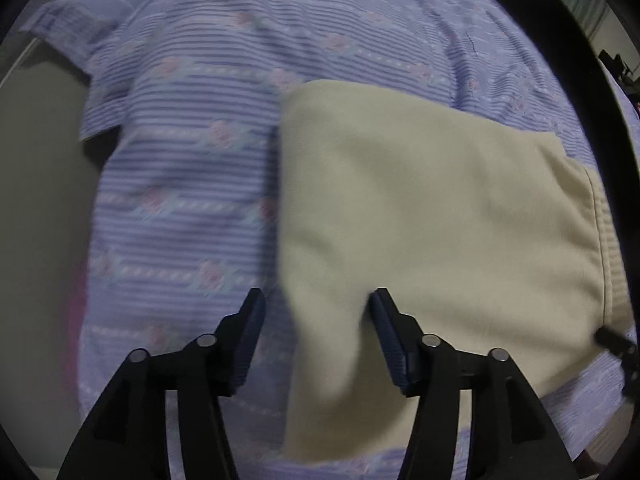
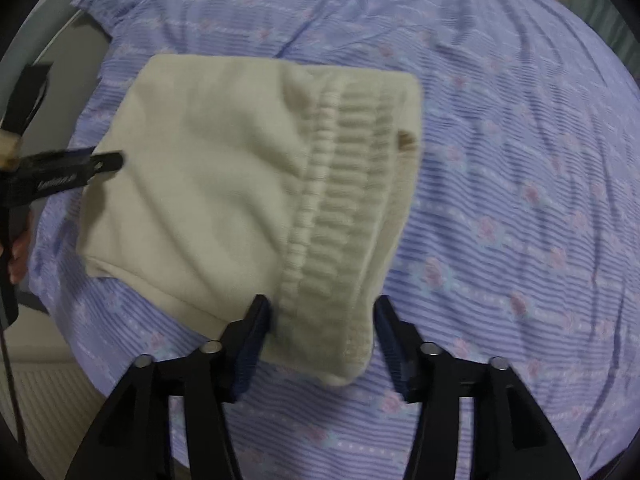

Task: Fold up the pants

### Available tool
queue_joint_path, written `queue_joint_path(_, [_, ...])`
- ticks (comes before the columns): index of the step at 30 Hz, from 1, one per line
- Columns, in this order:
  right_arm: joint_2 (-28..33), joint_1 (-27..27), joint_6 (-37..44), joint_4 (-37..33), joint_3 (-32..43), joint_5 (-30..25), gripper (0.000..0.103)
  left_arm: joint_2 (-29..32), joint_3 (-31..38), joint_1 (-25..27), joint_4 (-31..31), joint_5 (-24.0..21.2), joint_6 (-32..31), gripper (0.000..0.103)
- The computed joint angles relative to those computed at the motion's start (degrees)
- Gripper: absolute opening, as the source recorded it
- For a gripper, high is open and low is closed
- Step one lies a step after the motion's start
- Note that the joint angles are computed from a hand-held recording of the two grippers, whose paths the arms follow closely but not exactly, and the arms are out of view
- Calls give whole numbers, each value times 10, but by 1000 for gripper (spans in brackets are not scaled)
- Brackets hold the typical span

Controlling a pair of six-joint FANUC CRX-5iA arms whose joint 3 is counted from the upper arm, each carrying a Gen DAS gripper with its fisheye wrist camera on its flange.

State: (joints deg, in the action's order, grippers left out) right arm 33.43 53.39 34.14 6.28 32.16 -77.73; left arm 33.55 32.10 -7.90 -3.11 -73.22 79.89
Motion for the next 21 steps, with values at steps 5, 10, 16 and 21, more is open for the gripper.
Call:
queue_joint_path(5, [-34,21,-23,84,-37,-39,61,-70,-51,-12,-39,10,45,61])
queue_joint_path(10, [-134,52,-70,159,-130,-20,78,-173,-124,-47,-33,45,58,77])
queue_joint_path(16, [-247,107,-116,245,-210,-39,89,-264,-139,-115,-49,59,106,91])
queue_joint_path(21, [-337,170,-134,311,-251,-93,94,-303,-111,-179,-71,43,174,99])
